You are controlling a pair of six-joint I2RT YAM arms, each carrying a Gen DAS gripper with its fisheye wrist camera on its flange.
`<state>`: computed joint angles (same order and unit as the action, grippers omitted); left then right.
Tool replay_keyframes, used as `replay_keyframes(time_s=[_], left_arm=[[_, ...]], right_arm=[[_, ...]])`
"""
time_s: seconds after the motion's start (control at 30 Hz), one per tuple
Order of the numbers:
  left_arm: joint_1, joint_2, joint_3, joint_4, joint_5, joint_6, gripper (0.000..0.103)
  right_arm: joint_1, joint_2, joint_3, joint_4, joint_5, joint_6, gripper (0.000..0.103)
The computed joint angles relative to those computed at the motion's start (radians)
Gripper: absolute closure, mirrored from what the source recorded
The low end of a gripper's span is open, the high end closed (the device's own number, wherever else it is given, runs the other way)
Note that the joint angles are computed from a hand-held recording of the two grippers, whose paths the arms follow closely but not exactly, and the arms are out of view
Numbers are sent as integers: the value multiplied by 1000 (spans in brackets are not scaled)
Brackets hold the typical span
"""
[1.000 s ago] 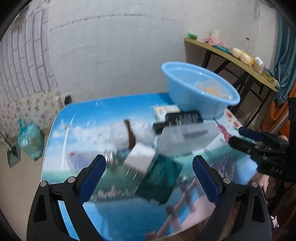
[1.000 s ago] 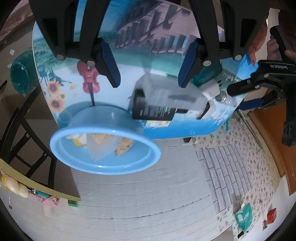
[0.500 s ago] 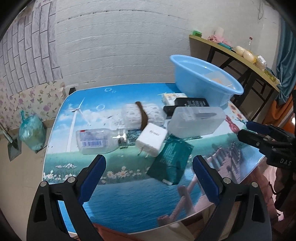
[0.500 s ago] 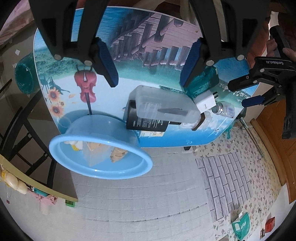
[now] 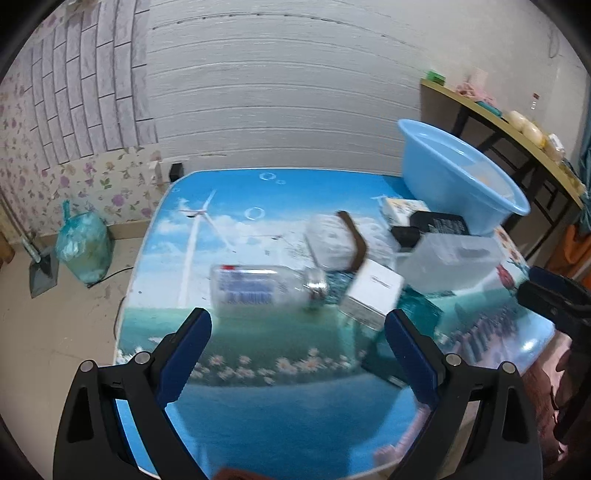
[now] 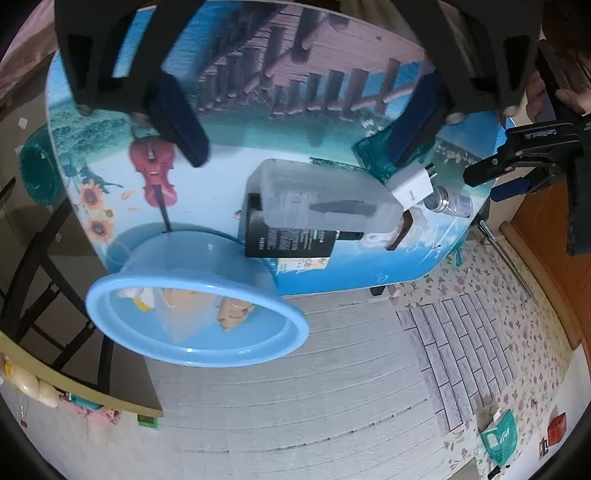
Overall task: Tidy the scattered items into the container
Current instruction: 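Move both open tools back toward the clear plastic box on the table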
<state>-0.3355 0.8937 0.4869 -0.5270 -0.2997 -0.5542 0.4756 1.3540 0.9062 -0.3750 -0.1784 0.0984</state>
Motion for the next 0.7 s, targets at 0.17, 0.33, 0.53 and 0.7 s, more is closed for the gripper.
replay_keyframes(time_s=[0.17,0.33,0.53,0.7], left_arm=[[107,48,-2,61,76,73,2],[159,122,3,126,117,147,2],[218,191,-5,194,184,175,2],[245,244,-13,248,217,175,2]], right_arm=[[58,51,34,31,23,50,0],[116,119,94,25,88,77,0],[106,179,133,16,114,87,0],[101,191,142,18,130,69,0]])
